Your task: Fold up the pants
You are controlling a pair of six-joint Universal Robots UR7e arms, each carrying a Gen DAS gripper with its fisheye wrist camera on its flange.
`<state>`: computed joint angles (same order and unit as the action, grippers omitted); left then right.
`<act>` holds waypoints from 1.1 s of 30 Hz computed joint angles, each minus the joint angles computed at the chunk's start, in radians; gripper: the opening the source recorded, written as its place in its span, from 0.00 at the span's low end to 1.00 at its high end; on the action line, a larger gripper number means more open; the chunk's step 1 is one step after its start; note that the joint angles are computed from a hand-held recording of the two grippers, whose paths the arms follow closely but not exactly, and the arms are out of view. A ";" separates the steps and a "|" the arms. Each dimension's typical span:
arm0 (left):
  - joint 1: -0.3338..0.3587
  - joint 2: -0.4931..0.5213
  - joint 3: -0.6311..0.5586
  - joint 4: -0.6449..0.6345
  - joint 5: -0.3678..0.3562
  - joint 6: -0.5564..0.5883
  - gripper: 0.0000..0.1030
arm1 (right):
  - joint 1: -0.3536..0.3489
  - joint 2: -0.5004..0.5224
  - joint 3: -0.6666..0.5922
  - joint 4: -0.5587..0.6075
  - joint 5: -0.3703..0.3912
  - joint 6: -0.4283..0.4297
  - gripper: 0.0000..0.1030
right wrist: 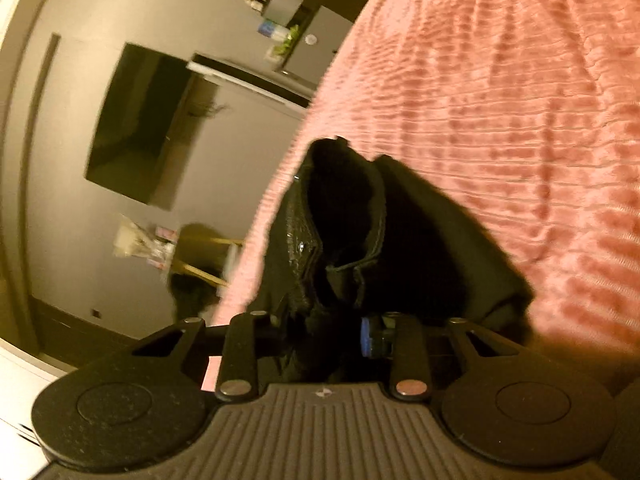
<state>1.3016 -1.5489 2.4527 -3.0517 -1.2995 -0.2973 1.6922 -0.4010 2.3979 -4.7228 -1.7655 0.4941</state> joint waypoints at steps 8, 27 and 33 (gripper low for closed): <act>-0.027 -0.022 -0.011 0.097 0.036 -0.001 0.60 | -0.031 -0.063 0.029 0.238 -0.113 0.022 0.33; -0.095 -0.166 -0.026 0.295 0.013 0.044 0.94 | -0.028 -0.082 0.013 0.300 -0.151 0.018 0.33; -0.056 -0.166 -0.042 0.362 -0.025 0.056 0.94 | 0.025 -0.102 -0.021 0.388 -0.250 -0.003 0.33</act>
